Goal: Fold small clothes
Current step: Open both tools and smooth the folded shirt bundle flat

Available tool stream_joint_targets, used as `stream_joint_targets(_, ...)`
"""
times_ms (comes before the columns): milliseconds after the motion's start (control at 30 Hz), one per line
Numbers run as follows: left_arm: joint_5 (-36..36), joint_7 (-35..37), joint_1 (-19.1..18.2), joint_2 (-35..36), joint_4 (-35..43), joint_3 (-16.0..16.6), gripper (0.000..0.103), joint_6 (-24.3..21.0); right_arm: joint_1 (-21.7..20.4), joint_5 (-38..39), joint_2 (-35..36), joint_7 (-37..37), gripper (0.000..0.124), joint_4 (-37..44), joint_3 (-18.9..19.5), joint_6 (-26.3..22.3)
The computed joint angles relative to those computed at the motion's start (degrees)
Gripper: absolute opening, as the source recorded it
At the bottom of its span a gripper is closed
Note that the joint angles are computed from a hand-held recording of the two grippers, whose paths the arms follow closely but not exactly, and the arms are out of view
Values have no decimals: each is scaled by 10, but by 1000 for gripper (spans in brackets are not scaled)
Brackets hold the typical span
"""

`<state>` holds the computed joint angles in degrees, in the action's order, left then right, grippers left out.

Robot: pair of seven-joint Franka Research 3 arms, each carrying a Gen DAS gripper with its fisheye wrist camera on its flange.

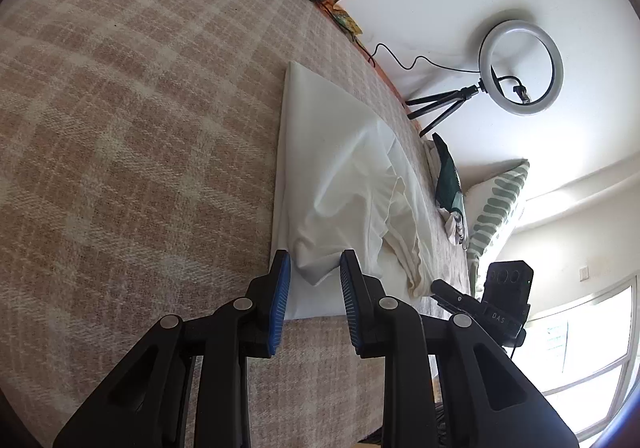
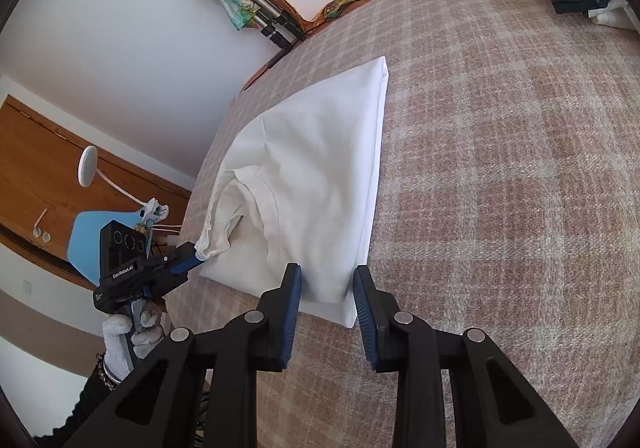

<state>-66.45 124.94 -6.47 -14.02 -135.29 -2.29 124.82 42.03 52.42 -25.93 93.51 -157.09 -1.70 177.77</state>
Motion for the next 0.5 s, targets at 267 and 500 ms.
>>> stream_joint_targets(267, 29, 35, -20, -14, -5, -21, 7, 70, -62, -69, 1, 59, 9, 1, 53, -20)
stream_joint_targets(500, 37, 82, -48, -54, -25, -8, 5, 118, -6, -60, -29, 54, 3, -13, 0, 13)
